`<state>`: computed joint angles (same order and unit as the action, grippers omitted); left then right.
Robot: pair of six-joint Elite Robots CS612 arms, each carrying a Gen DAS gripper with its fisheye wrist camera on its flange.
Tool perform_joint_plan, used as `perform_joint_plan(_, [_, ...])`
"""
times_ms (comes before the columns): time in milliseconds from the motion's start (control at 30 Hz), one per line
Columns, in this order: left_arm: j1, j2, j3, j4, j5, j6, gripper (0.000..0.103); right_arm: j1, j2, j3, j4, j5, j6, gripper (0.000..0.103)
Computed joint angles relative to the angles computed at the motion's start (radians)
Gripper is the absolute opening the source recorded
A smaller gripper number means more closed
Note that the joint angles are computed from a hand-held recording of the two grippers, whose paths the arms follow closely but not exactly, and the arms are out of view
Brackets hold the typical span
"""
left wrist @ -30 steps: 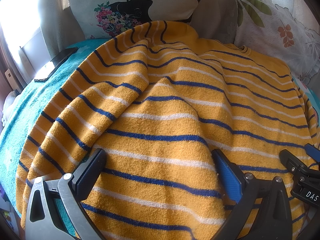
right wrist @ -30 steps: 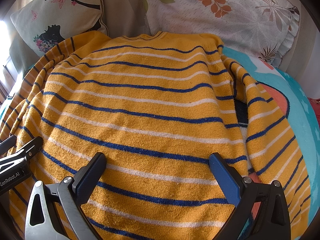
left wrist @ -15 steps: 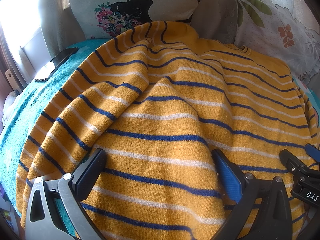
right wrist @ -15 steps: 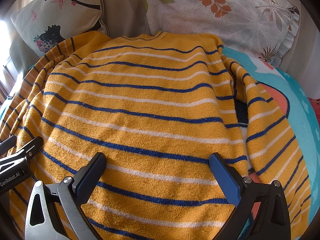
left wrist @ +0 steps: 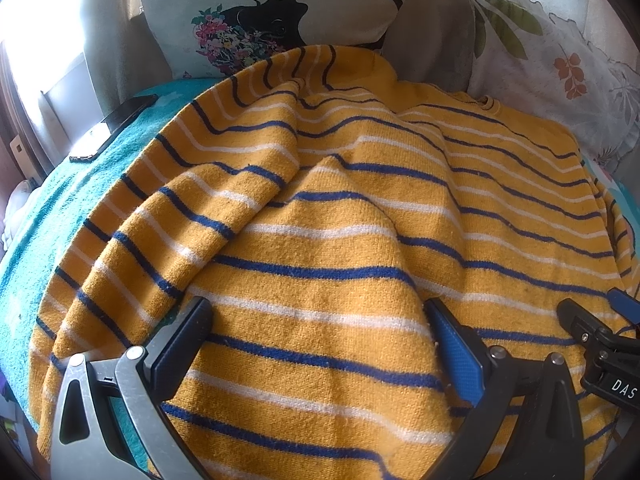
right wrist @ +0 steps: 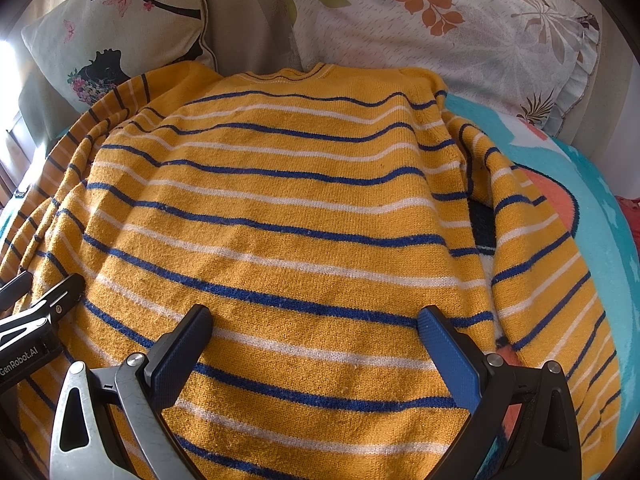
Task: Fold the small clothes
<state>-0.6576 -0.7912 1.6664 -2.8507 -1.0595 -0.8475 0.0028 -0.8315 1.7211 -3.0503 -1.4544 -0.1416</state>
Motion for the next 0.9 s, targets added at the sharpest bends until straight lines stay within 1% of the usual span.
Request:
perform_joint_plan(67, [0.003,-0.002,0.006,-0.010,-0.004,0.001,0.103,0.000,0.000,0.000,0.001,0.001,0.001,0.103])
perform_joint_plan(500, [0.000,-0.001,0.004,-0.003,0.002,0.002,0.103,-0.002,-0.001,0.001,-0.001,0.002,0.000,0.103])
perform_joint_plan(600, [0.009,0.000,0.007,-0.022,-0.013,0.000,0.103,-0.002,-0.001,0.002,-0.001,0.003,0.000,0.103])
perform_joint_plan(733, [0.008,0.005,-0.007,0.009,-0.007,0.002,0.103,-0.002,-0.001,0.002,-0.001,0.003,-0.001,0.103])
perform_joint_plan(900, [0.010,0.009,-0.014,0.010,-0.010,0.020,0.103,-0.003,-0.001,0.001,0.000,0.003,-0.001,0.103])
